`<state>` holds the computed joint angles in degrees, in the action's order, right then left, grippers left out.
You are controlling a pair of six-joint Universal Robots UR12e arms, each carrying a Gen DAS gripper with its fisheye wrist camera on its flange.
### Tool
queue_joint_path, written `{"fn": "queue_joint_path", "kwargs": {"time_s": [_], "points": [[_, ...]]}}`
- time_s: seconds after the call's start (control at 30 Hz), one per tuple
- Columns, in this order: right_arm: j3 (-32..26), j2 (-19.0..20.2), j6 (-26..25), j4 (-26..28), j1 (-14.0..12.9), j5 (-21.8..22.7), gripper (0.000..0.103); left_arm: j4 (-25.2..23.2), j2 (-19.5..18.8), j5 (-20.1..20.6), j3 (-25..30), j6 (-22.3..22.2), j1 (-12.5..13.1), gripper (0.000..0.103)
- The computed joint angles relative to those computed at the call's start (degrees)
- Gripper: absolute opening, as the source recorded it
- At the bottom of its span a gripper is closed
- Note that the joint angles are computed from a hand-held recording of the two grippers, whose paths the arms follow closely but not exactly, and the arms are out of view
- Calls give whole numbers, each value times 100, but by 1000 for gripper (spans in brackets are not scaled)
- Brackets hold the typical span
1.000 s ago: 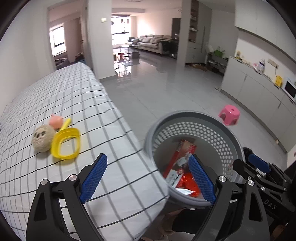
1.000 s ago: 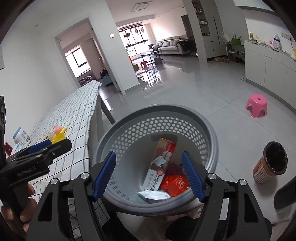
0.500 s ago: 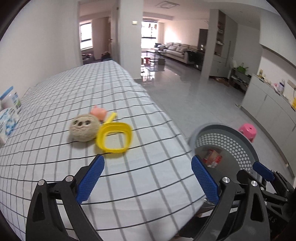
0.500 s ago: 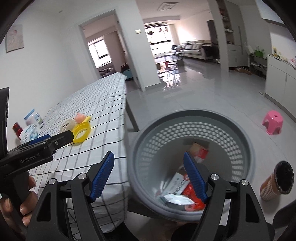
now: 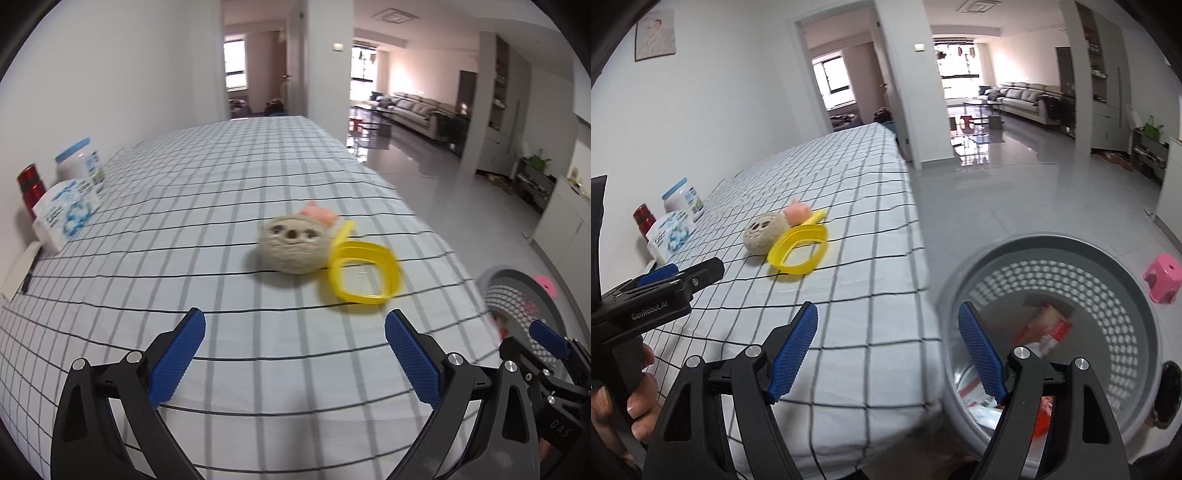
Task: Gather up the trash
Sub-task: 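Move both grippers back over the bed toward the sloth and yellow ring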
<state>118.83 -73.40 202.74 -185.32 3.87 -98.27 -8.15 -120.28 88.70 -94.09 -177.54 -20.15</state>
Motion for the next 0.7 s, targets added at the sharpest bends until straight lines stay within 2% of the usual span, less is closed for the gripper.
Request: {"fn": "queue_joint_path", "kwargs": {"time_s": [0.27,0.7], "points": [[-536,278,-159,445,33,369,78,-36,-69,285,118,-213,195,96],[-1431,728,-239,1485,248,240,82,-246,-225,388,406,-189,369,96]]}}
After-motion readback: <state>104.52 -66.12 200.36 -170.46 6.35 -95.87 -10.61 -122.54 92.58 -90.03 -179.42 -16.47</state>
